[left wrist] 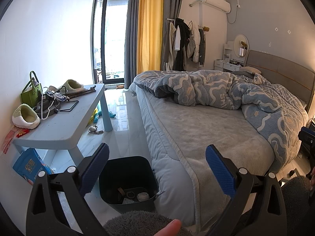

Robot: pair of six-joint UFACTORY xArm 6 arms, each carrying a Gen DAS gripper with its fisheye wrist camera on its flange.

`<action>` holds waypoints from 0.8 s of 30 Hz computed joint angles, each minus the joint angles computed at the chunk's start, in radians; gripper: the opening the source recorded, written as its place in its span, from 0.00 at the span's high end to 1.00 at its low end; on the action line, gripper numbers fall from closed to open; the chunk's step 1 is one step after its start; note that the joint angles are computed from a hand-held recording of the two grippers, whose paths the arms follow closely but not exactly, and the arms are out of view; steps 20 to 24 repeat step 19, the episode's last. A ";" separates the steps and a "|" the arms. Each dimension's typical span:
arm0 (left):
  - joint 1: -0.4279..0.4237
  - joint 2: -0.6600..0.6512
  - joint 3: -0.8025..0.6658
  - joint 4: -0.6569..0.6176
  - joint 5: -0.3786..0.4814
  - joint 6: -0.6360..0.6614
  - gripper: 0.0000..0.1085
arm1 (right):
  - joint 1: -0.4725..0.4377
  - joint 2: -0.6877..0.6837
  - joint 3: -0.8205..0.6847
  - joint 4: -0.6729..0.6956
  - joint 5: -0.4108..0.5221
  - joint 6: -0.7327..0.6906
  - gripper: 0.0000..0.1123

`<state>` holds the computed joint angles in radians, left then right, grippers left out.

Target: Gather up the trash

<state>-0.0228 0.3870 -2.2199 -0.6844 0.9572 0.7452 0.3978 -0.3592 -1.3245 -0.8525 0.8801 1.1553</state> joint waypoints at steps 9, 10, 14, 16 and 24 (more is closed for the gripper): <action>-0.001 -0.001 0.001 0.004 0.000 -0.003 0.08 | 0.001 0.000 0.000 0.000 0.001 0.001 0.11; -0.001 0.001 -0.001 0.008 0.000 -0.006 0.08 | 0.001 0.001 -0.001 -0.001 0.001 0.001 0.11; 0.000 0.008 -0.013 0.010 0.005 -0.009 0.08 | 0.002 0.001 -0.001 -0.001 0.002 0.002 0.11; 0.000 0.005 -0.008 0.009 0.002 -0.009 0.08 | 0.002 0.001 -0.001 -0.001 0.002 0.003 0.11; 0.000 0.006 -0.009 0.009 0.002 -0.008 0.08 | 0.001 0.000 0.000 -0.001 0.001 0.001 0.11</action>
